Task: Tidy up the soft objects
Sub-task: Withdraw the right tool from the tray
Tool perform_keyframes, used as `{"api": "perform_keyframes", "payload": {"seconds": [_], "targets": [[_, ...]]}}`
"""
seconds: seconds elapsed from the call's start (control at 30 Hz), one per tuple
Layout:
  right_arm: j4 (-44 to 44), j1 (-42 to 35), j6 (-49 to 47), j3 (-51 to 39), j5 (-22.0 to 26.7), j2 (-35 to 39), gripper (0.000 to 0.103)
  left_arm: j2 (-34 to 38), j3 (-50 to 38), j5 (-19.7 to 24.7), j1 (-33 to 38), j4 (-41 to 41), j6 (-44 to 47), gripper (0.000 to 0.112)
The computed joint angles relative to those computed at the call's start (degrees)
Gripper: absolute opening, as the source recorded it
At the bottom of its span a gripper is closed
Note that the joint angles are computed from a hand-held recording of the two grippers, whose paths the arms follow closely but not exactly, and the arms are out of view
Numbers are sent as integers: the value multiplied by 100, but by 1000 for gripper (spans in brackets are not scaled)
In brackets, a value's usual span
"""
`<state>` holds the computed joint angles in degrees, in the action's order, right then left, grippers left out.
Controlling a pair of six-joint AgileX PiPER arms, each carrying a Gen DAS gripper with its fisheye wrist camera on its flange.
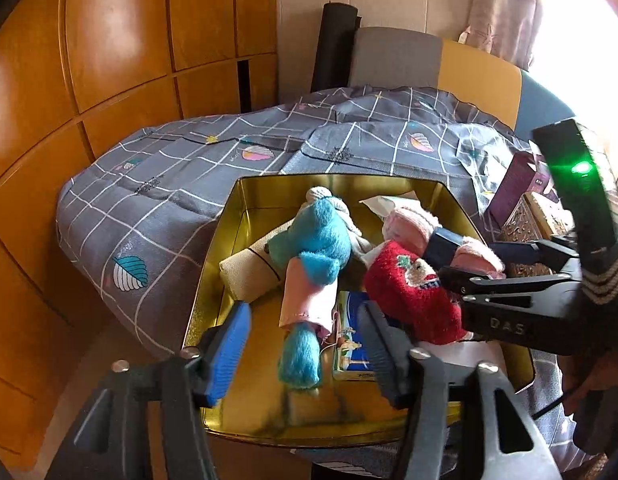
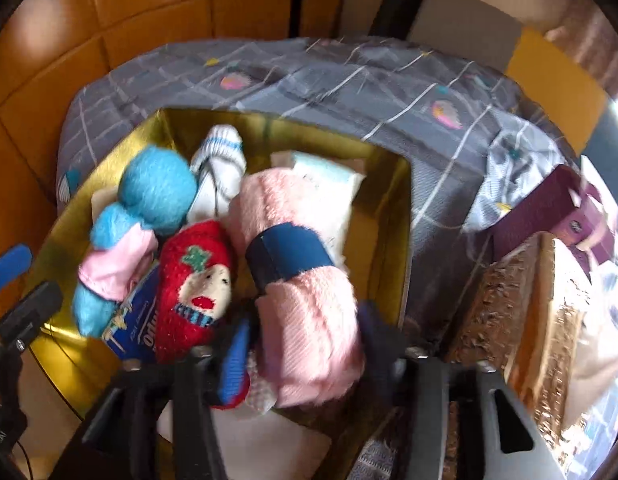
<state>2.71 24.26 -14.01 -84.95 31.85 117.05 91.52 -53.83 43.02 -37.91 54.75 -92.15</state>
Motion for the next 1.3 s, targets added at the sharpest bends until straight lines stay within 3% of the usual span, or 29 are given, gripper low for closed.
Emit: {"api": "perform_keyframes", "payload": {"seconds": [0.03,0.33,0.43,0.57,0.77,1.03,1.3], "targets": [[107,-30,-80,92,-79,-92,72,-5,-15,42,-31,21,-22,61],[790,-234,-511,1165,-957,-998,89,2,-150,450,-308,266,-338,61],[1795,-387,-1525,1402,-1030,-1214,93,11,-228,664,-431,342,-400,61],[1911,-460,-1414,1870,-1485,-1575,94,-28,-302,872,-580,477,-488,61],[520,-487,252,2623,-2307,-2140,96,-66,-439,961,-739,579,-612,69],[-1619,-566,2535,3026,-2611,-2459,98,285,-881,1483,-1070,597,-514,73],[-1699,-670,2706,3132,-2691,-2514,98,379,-945,1795,-1186,677,-654,73]]}}
